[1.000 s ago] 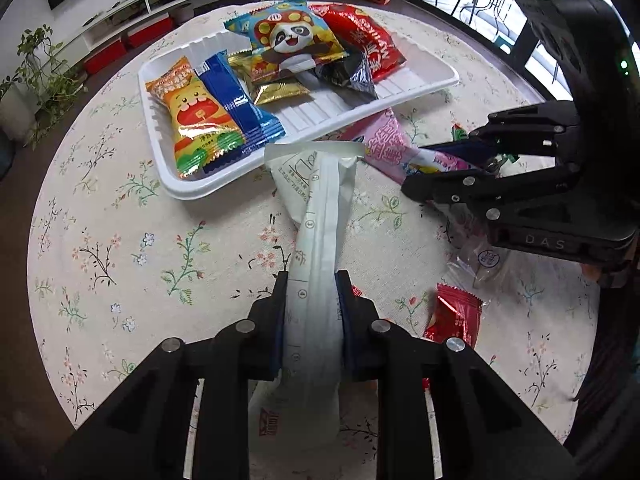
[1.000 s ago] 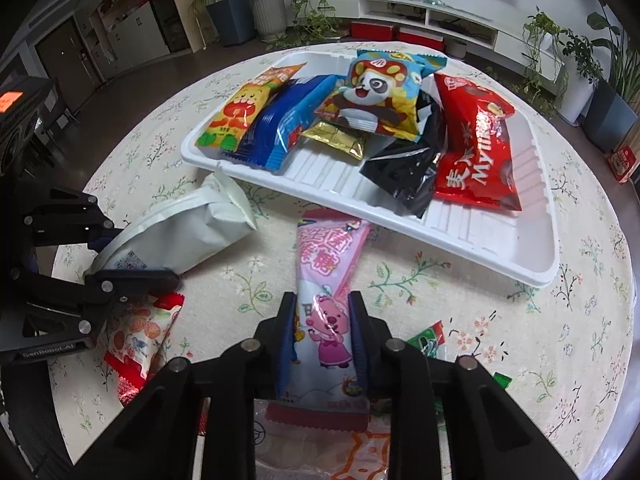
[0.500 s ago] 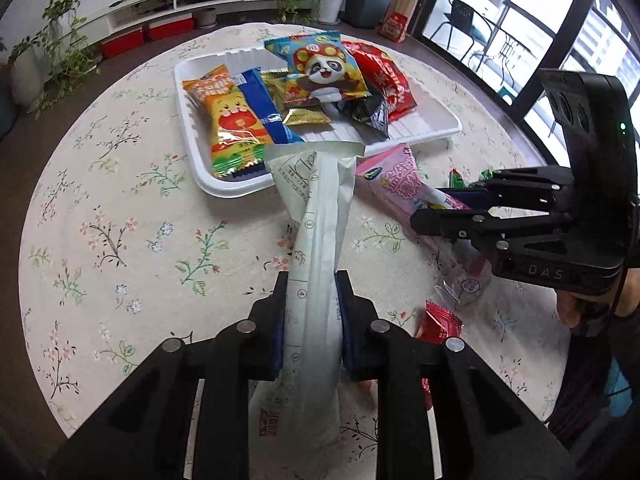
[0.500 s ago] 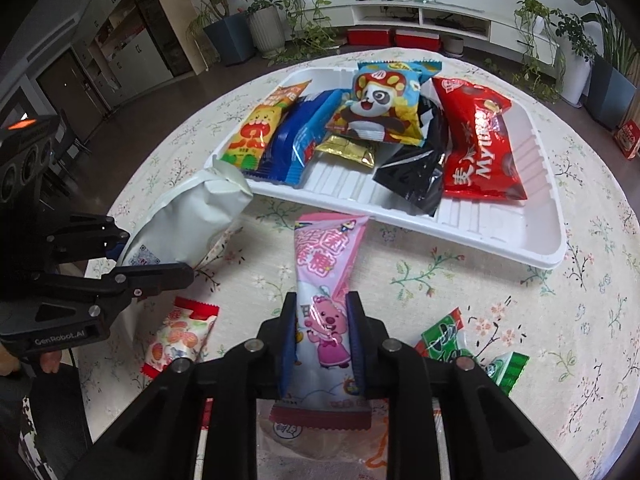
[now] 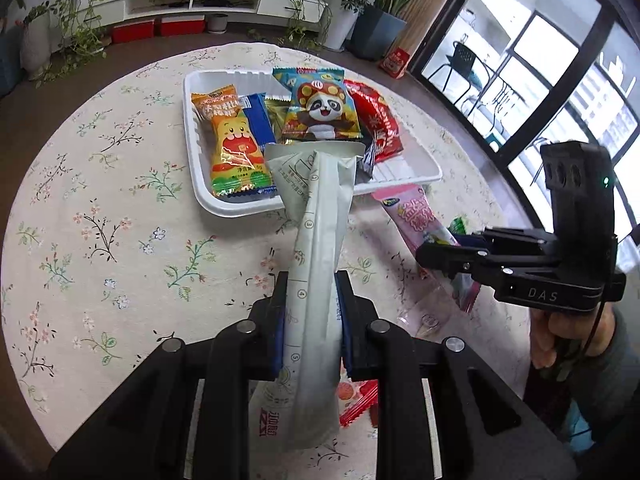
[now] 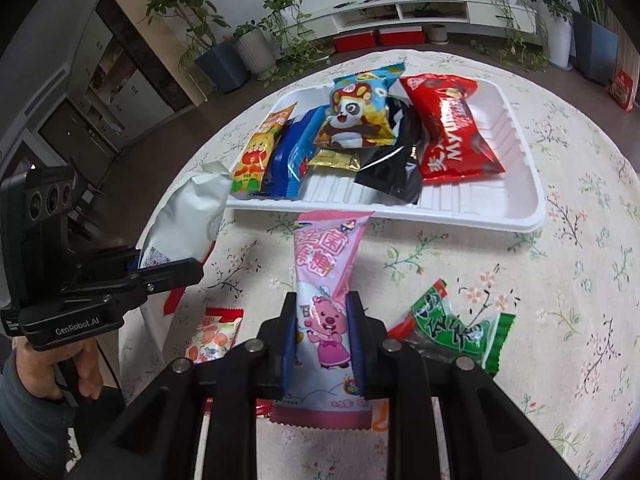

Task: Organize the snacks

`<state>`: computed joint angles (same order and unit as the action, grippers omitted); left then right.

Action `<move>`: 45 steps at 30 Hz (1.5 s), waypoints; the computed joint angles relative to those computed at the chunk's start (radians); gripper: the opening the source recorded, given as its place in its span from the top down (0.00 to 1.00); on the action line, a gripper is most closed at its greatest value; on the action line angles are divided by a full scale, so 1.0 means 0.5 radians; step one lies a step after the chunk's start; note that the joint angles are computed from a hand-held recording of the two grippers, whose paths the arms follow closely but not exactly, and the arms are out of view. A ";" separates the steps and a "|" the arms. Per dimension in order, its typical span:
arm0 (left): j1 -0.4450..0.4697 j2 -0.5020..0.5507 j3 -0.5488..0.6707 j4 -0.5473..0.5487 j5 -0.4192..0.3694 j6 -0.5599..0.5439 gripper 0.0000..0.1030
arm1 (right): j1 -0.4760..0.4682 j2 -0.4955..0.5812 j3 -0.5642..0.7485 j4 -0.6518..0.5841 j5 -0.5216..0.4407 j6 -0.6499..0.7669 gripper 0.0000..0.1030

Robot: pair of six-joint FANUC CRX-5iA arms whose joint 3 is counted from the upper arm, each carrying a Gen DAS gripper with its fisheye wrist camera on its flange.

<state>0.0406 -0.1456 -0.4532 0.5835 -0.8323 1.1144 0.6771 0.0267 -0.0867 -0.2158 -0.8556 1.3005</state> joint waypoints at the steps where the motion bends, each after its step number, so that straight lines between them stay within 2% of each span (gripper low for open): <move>1: 0.009 -0.008 -0.014 0.038 0.005 -0.008 0.82 | -0.013 -0.010 -0.004 -0.014 0.002 -0.006 0.76; 9: 0.080 -0.049 -0.008 0.221 0.021 -0.052 0.82 | -0.110 -0.076 0.025 -0.075 0.042 -0.005 0.76; 20: 0.099 0.117 0.296 0.350 0.047 -0.009 0.82 | -0.232 -0.030 0.208 0.090 0.146 -0.139 0.76; 27: 0.033 0.324 0.493 0.528 0.132 0.005 0.82 | -0.245 0.123 0.449 0.148 0.183 -0.121 0.76; 32: 0.003 0.488 0.616 0.510 0.183 0.096 0.82 | -0.238 0.266 0.596 0.121 0.141 -0.084 0.76; 39: -0.052 0.689 0.709 0.441 0.231 0.165 0.81 | -0.264 0.432 0.676 0.052 0.054 -0.088 0.76; 45: -0.079 0.786 0.656 0.510 0.344 0.105 0.81 | -0.246 0.517 0.676 0.109 0.023 -0.133 0.76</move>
